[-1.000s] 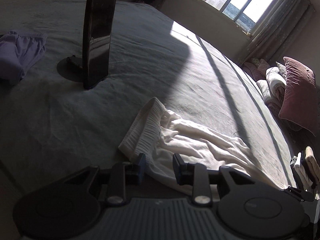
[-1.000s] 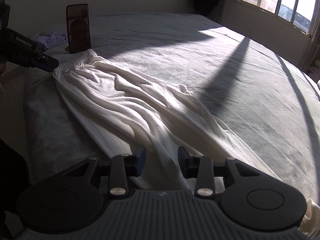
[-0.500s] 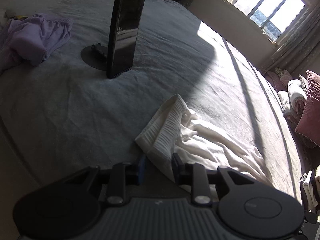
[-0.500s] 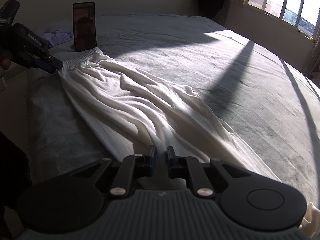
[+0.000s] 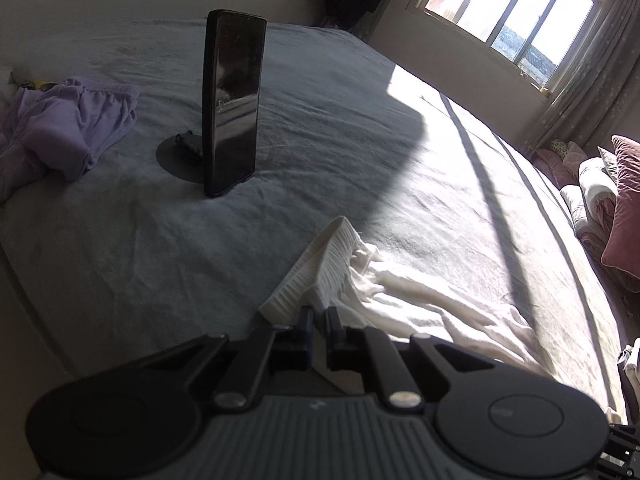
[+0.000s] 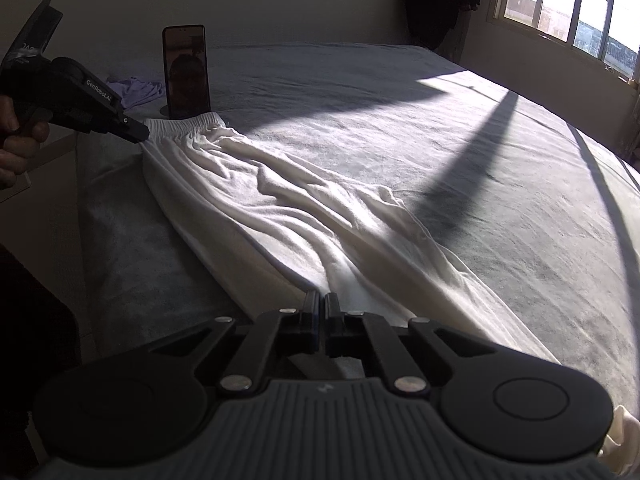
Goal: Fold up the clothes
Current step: 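Grasp the waistband with the left tool and straighten the pants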
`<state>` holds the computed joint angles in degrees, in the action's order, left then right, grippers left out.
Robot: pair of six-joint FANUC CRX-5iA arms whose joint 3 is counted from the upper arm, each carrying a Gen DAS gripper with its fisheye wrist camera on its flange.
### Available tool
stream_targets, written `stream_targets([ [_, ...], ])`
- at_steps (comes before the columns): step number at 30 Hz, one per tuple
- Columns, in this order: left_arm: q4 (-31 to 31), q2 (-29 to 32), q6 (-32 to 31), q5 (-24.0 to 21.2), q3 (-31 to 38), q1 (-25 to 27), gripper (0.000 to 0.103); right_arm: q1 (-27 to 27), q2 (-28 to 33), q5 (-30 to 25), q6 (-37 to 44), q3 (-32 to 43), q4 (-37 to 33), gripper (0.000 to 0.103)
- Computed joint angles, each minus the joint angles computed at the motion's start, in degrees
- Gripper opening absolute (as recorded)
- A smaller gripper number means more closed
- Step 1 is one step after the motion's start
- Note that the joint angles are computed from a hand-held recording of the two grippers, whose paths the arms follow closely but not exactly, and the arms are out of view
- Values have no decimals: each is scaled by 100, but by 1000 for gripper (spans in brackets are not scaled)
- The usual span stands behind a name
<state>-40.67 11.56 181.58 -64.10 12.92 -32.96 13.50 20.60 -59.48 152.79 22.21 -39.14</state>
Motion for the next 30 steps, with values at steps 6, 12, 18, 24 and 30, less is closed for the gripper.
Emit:
stream_targets([
  [6, -57, -41, 155, -56, -64, -9, 5, -82, 87, -458, 164, 167, -17, 2],
  [12, -265, -255, 645, 334, -392, -21, 5, -69, 161, -692, 58, 270, -8, 2],
  [18, 439, -24, 57, 21, -263, 284, 5, 22, 292, -945, -161, 405, 192, 2],
  [24, 577, -51, -36, 30, -284, 333, 9, 207, 351, -935, -544, 413, 594, 9],
  [30, -581, 178, 207, -881, 325, -255, 28, 56, 749, -1749, -1746, 1285, 588, 24],
])
